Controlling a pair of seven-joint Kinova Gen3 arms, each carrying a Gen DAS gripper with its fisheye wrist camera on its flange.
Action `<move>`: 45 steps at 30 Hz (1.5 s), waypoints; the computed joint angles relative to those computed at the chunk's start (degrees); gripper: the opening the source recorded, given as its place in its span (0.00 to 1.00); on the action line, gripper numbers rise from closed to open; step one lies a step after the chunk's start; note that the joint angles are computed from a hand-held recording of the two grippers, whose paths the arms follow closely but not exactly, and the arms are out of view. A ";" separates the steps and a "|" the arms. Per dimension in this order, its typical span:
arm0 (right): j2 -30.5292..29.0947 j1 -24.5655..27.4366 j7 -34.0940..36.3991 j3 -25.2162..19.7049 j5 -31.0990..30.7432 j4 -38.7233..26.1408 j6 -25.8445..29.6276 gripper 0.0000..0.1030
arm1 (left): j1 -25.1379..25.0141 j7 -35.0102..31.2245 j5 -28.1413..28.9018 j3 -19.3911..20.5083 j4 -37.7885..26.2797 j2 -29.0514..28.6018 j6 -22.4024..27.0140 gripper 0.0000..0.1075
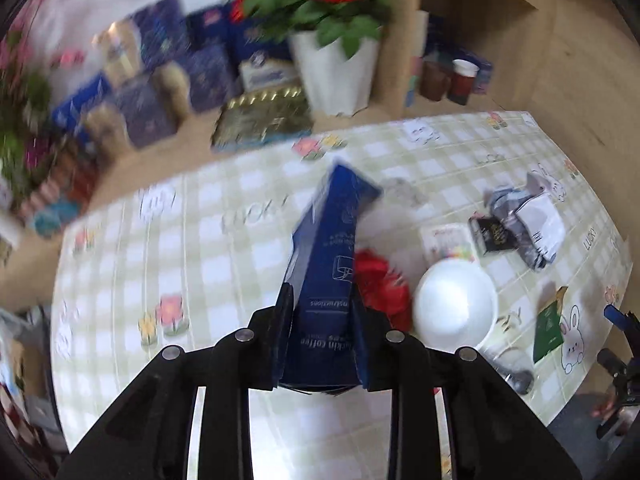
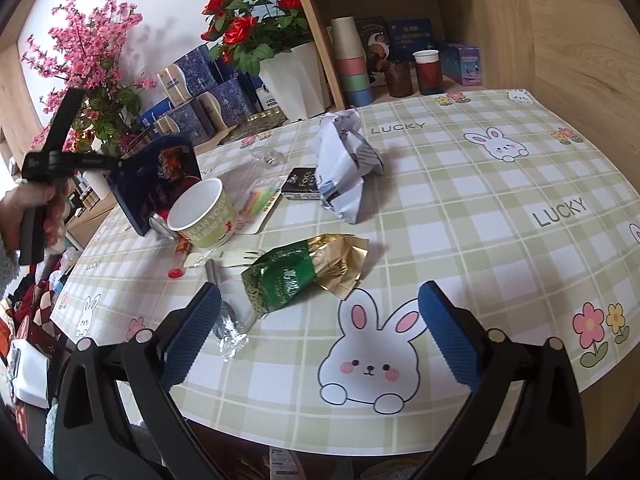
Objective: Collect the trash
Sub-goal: 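Lift the blue box with left gripper while right gripper grasps crumpled white paper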
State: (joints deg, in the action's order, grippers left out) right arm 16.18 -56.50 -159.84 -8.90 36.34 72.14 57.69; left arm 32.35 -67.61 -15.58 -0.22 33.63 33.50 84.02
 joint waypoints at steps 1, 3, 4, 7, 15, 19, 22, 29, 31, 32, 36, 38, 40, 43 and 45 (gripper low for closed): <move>0.27 0.10 0.55 -0.11 -0.26 -0.47 0.14 0.95 | -0.29 0.43 0.05 0.10 2.36 -1.10 -1.28 0.25; 0.74 0.20 1.57 -0.18 -0.82 -1.31 0.44 0.94 | -1.06 0.85 2.17 -0.51 4.15 -1.77 -1.20 0.25; 0.92 0.25 2.05 -0.12 -1.09 -1.60 0.50 0.95 | -0.68 0.71 3.24 -1.81 4.72 -1.92 -1.30 0.26; 1.40 0.12 3.26 0.19 -1.60 -2.48 0.77 0.94 | -1.82 1.06 4.49 -2.04 6.61 -2.67 -2.67 0.26; 1.45 2.16 6.72 0.53 -5.65 -2.64 -1.27 0.95 | -6.10 7.05 1.12 3.21 13.78 -4.38 -5.10 0.24; 1.80 3.61 8.45 0.76 -7.66 -3.27 -1.78 0.95 | -5.35 11.77 6.38 -2.08 24.39 -10.34 -14.17 0.22; 2.11 5.88 11.11 0.87 -10.16 -4.16 -4.00 0.91 | -8.82 14.47 10.08 -0.74 32.36 -15.14 -20.78 0.21; 8.39 8.67 17.80 3.59 -13.20 -13.89 -1.52 0.74 | -14.40 21.97 14.14 0.80 47.92 -25.60 -30.95 0.20; 11.38 10.54 19.03 4.11 -16.28 -17.88 -1.08 0.74 | -14.65 25.32 12.62 1.29 51.44 -28.38 -32.89 0.20; 12.41 10.74 19.20 4.61 -17.18 -19.48 -0.27 0.74 | -14.37 26.77 11.39 1.46 52.19 -29.15 -33.00 0.20; 18.90 11.17 20.06 6.70 -20.36 -30.09 6.58 0.74 | -14.63 30.66 8.03 3.40 55.22 -32.98 -31.92 0.19; 21.75 11.20 21.52 7.29 -21.84 -35.08 10.03 0.74 | -14.87 31.82 6.06 4.56 55.39 -34.08 -30.11 0.19; 22.77 10.83 21.98 7.97 -22.57 -37.03 11.34 0.63 | -14.34 33.34 2.71 5.98 55.93 -35.71 -28.76 0.19; 22.67 9.61 19.79 9.91 -22.50 -37.52 12.23 0.38 | -14.90 35.74 1.96 7.19 57.45 -38.23 -29.63 0.19; 19.84 8.00 16.35 11.11 -20.15 -32.90 8.73 0.37 | -15.46 36.72 1.31 8.43 58.17 -39.61 -30.25 0.19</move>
